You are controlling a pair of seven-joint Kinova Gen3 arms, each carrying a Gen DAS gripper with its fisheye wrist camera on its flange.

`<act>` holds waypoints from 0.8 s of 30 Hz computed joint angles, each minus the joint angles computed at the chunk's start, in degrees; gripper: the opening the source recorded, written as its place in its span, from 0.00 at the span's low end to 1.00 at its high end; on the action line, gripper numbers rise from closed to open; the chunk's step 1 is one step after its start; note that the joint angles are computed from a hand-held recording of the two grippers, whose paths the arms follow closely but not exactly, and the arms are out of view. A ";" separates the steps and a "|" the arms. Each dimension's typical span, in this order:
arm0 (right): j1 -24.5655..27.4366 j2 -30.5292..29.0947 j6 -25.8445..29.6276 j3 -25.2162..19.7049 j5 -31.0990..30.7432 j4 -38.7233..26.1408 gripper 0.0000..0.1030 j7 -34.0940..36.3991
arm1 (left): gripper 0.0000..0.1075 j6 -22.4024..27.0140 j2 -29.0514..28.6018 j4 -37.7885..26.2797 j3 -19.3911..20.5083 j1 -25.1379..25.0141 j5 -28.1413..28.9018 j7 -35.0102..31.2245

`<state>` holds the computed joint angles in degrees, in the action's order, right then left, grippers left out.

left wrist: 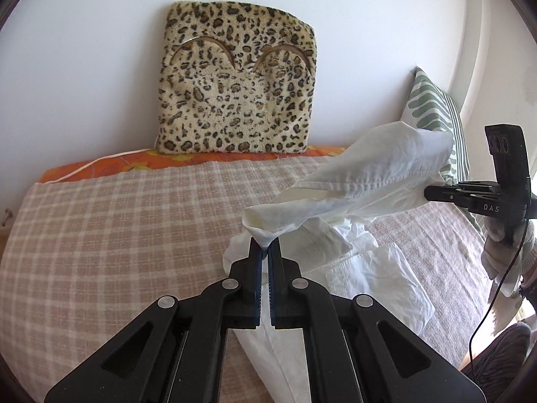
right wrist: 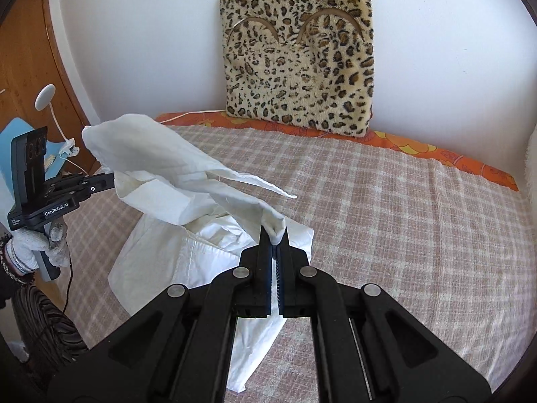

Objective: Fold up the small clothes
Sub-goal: 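Fold the collar end over onto the hem and open both tools, then press the folded shirt flat with both open tools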

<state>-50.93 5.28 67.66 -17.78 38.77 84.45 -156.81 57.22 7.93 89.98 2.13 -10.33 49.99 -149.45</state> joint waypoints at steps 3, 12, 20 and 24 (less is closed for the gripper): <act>-0.96 -1.73 -1.02 -1.26 -0.72 4.27 0.03 -4.56 | 0.02 -0.18 -2.10 4.21 -0.67 -0.30 -0.23 -2.38; -5.78 0.68 3.91 -3.66 -0.59 8.02 0.03 -9.80 | 0.02 -4.20 -7.71 14.05 -2.69 2.65 -5.94 -9.96; -7.85 1.89 11.02 -3.94 -2.88 6.07 0.03 -6.01 | 0.02 2.08 -8.78 12.03 -5.38 2.46 -12.15 -9.70; -9.80 0.10 14.19 -3.48 -1.42 5.87 0.07 -9.81 | 0.02 4.19 -8.75 9.38 -6.45 1.01 -8.25 -9.05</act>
<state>-60.73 5.38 81.85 -21.27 37.35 90.32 -166.61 61.42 -0.82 99.36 -4.33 -9.32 41.74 -158.50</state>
